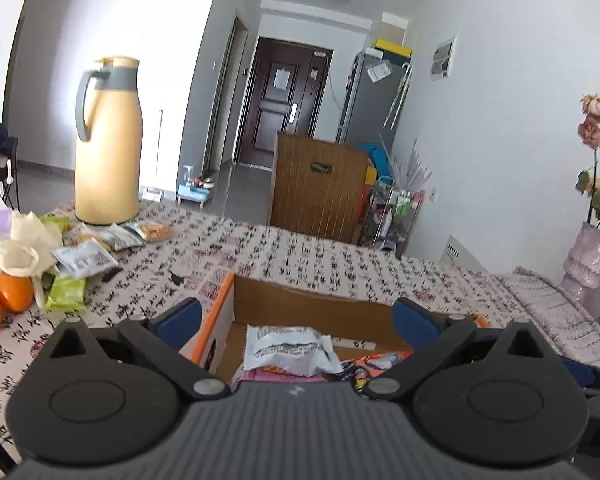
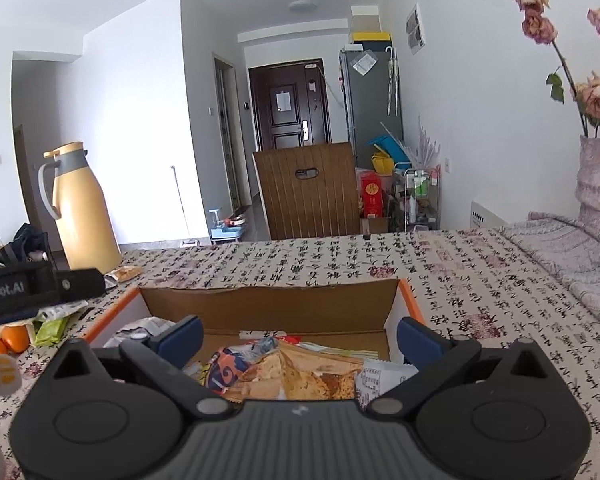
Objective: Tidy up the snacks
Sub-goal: 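Open both tools to drop the packets into the box, then move both tools back toward the white packets beside the box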
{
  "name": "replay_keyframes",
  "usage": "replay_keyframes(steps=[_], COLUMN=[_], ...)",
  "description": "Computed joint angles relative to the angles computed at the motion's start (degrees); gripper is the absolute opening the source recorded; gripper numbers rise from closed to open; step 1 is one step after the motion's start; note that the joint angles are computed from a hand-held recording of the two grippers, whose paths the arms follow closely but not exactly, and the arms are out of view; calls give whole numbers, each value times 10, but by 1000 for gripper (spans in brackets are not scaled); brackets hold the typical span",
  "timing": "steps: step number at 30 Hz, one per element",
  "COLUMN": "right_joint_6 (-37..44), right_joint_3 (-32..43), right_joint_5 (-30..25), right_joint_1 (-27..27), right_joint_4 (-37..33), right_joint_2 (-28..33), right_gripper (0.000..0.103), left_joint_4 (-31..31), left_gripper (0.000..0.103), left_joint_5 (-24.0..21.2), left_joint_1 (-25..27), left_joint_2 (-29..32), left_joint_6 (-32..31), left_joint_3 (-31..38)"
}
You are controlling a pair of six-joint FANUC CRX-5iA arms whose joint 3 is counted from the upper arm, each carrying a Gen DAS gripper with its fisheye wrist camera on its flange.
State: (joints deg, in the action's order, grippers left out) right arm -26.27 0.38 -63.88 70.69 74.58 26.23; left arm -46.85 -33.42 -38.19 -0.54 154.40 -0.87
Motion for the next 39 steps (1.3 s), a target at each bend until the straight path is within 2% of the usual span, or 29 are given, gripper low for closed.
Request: replay_keyframes(steps=[7, 26, 32, 39], right_joint_6=[8, -25, -21, -15], right_joint_3=[2, -19, -21, -18], right_joint_5=[-30, -76, -76, -52], right_joint_1=[34, 116, 138, 151], right_joint_4=[-20, -77, -109, -146], right_joint_2=[-7, -14, -9, -3], right_gripper=[103, 103, 103, 103], left_joint_4=[16, 45, 103, 136], left_gripper=[103, 103, 103, 103], left_joint_5=[-4, -61, -58, -57], left_joint_1=[-9, -46, -31, -18], left_joint_2=[-42, -136, -166, -186], left_joint_6=[-20, -45, -92, -125], left_joint_3=[-32, -137, -184, -219])
